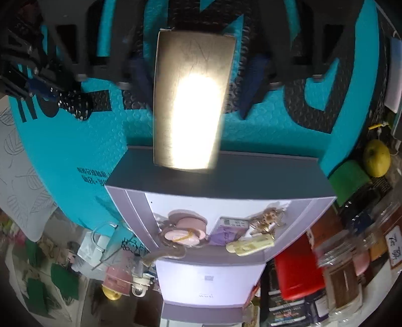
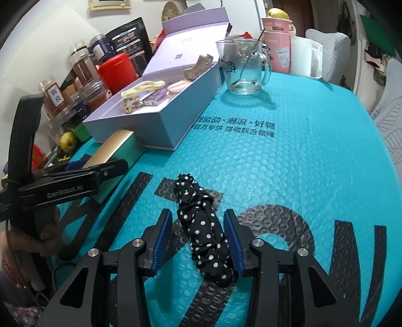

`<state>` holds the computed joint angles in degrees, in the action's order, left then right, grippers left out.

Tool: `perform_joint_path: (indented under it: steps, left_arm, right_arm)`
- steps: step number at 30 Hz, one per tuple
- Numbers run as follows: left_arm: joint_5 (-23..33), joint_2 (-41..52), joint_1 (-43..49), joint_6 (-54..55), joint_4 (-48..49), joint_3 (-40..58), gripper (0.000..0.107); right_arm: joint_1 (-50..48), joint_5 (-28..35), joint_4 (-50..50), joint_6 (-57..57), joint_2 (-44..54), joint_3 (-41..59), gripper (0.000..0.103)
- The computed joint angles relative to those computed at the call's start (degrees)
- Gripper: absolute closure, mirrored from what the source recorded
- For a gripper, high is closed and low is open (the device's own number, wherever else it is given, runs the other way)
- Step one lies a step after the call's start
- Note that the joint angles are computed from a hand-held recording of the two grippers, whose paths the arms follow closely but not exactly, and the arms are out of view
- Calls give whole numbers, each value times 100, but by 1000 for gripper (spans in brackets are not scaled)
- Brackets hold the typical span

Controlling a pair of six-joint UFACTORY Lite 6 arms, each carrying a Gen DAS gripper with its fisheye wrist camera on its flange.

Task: Organize rigid objects
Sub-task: 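Grasp the black polka-dot scrunchie with the right gripper while the left grasps the gold case, then lift and carry the gold case and scrunchie toward the white box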

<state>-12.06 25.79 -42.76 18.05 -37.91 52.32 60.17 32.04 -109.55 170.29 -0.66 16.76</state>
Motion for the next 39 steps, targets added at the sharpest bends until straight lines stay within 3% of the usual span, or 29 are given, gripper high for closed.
perform_joint_path:
  steps: [3, 11, 24, 27, 31, 34, 36, 38, 39]
  left_arm:
    - [-6, -82, -32, 211, -76, -80, 64]
    - [70, -744, 80, -385, 629, -894, 64]
    - [21, -1866, 423, -1175, 1292, -2152, 64]
    - [-43, -2039, 470, -773, 921, -2349, 64]
    - [19, -2117, 754, -1308, 1626, -2507, 64]
    - [-117, -2087, 772, -849, 1313, -2561, 64]
    - [-185, -2049, 782, -982, 1487, -2559, 63]
    - [-280, -1968, 765, -1018, 1551, -2525, 63]
    - [-297, -1938, 769, -1025, 1583, -2501, 63]
  right_arm:
    - [-7, -53, -94, 92, 14, 44, 87]
    - [266, -95, 17, -74, 155, 375, 87]
    - [480, -216, -815, 499, 947, 1115, 87]
    - [538, -217, -771, 270, 1094, 1340, 87]
    - [537, -291, -571, -221, 1437, 1754, 85]
    - [640, -285, 172, -1243, 1890, 2228, 85]
    - [700, -251, 523, -1681, 2090, 2449, 81]
    - [714, -260, 490, -1669, 2069, 2440, 69]
    - [734, -246, 502, -1639, 2070, 2424, 58]
